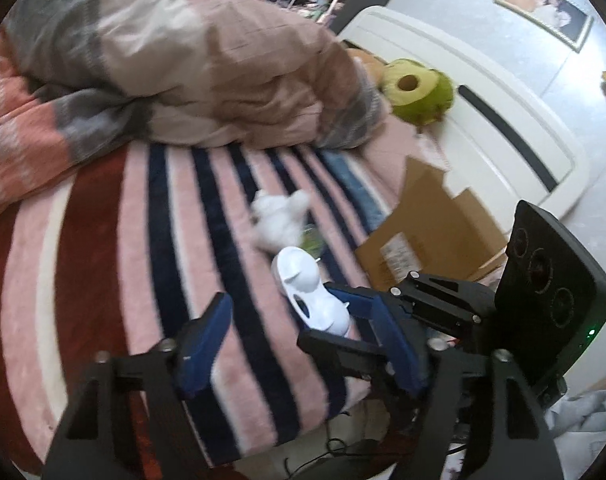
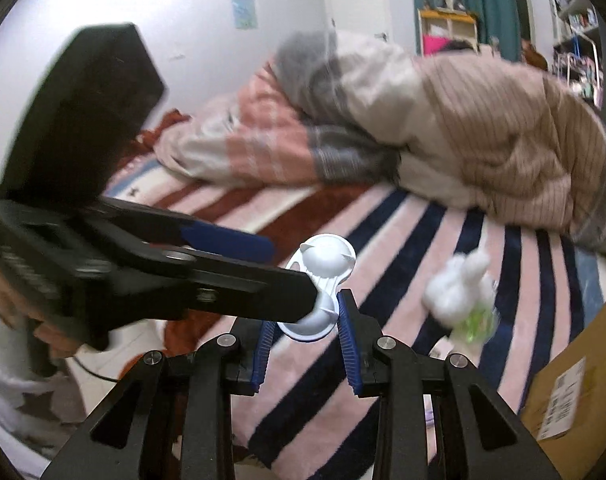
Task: Organize objects
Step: 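Carry the lens case into the box and open the right gripper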
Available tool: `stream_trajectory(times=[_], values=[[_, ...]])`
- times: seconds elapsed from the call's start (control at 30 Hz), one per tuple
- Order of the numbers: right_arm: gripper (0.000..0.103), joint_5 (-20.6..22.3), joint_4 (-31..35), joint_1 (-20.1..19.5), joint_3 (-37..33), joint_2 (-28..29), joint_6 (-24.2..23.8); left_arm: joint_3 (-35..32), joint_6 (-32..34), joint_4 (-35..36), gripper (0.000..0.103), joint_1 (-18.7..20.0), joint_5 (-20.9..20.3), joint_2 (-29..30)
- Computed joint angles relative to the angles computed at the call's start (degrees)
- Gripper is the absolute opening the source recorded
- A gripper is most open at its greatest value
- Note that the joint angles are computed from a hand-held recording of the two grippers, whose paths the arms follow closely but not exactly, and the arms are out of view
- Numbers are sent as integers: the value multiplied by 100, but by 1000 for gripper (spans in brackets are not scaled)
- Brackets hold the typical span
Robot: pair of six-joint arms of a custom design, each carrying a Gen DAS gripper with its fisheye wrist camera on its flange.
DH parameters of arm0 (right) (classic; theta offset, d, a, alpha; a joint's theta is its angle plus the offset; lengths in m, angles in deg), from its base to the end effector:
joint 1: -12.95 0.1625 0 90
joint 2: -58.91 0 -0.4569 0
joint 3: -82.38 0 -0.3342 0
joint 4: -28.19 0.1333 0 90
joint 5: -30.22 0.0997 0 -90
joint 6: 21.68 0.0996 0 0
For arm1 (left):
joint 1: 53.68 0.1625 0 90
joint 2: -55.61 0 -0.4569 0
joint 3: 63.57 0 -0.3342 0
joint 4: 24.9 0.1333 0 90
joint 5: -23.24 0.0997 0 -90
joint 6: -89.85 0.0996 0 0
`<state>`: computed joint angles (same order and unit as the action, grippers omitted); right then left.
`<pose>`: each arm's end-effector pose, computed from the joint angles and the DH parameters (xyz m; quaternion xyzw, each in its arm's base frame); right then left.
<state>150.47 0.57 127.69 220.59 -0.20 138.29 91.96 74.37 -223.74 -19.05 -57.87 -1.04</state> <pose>0.1899 -0.2135 0.0970 0.2675 -0.8754 0.3283 0.2330 -0.1745 -0.3012 0.1343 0.3325 0.9360 -0.1153 0.0128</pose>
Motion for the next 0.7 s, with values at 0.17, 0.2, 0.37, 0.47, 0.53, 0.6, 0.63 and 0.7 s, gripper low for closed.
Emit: stream_trajectory(times=[0.17,0.2,0.37,0.47,0.53,0.6,0.63,0.7], values=[[26,162,484,372,-91,-466,-60,-281,45,224,42,-288,-274,-49],[26,218,563,419,-85,-587,-64,-345,57,255,38,-358,-347,-38],[26,468,966,533,-42,-1211,117,-653,-33,356,33,-702,-378,163],[26,662,1134,578,31,-1655,81,-950,-83,446,33,-920,-436,397],[26,679,1358,480,87,-2067,57,-1118,-103,531,33,-1050,-439,527],[26,622,1571,314,126,-2452,-9,-1379,-136,675,33,-1186,-476,723],[26,592,1738,184,148,-2723,-55,-1491,-146,736,33,-1237,-499,816],[26,521,1947,-51,181,-3122,-175,-1818,-151,942,33,-1332,-595,1068]])
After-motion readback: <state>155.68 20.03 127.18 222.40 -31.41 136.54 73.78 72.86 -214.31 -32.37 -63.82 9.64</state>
